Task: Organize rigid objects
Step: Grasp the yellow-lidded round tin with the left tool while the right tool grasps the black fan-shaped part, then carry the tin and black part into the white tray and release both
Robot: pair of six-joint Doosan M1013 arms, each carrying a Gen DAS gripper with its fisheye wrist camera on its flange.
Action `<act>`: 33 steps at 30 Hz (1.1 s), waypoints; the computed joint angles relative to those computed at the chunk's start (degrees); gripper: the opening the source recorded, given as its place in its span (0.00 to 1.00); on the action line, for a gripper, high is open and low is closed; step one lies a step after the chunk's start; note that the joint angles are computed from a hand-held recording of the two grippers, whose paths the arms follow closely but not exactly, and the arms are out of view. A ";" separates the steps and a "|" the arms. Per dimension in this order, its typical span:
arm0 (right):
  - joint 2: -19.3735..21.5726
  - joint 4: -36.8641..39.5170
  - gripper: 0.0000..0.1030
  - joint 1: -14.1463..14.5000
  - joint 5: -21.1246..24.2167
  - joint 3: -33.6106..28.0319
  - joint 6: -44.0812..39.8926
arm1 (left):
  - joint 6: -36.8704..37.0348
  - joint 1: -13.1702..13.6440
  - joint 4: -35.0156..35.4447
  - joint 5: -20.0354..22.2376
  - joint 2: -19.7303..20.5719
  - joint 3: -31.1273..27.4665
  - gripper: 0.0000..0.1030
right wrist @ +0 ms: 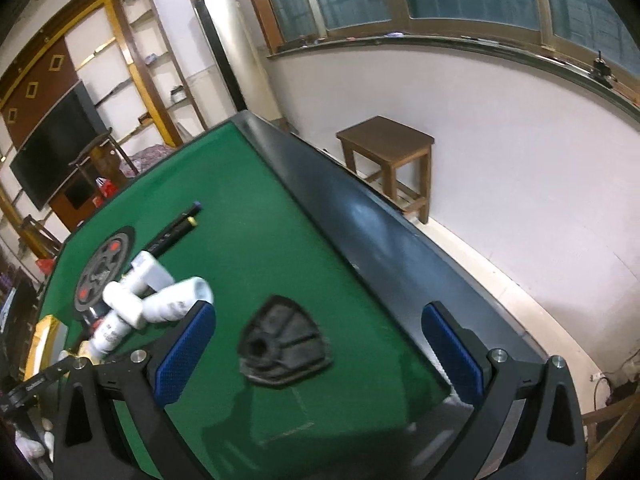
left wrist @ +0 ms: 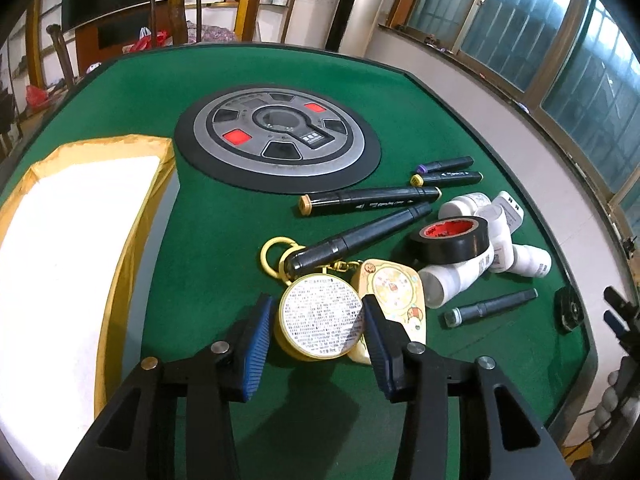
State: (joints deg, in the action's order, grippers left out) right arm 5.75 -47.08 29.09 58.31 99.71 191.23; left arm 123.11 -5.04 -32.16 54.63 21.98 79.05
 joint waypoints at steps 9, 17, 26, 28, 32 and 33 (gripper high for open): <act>1.01 6.43 1.00 -1.23 -3.50 -0.98 -9.49 | 5.59 2.50 -9.31 1.88 -3.06 2.37 0.45; 6.13 14.26 1.00 -2.69 0.49 -5.73 -19.81 | 7.04 4.76 -13.51 4.57 -3.88 3.38 0.45; 5.91 14.62 0.66 -2.39 0.62 -6.04 -19.93 | 4.22 8.50 -15.00 5.77 -3.25 2.19 0.45; 5.43 13.54 0.66 -1.71 -0.55 -6.12 -19.32 | 3.55 9.43 -14.69 6.01 -2.89 1.38 0.45; 5.46 12.42 0.66 -0.24 -4.04 -8.55 -22.19 | 0.15 10.43 -11.02 4.54 -1.57 -1.20 0.45; 5.90 12.32 0.66 0.24 -5.15 -9.81 -23.86 | -0.55 10.59 -10.33 4.37 -1.17 -1.83 0.45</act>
State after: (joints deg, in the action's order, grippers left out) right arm 11.64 -34.77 29.33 53.17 89.90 167.37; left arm 122.56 5.55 -42.49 58.99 20.81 77.22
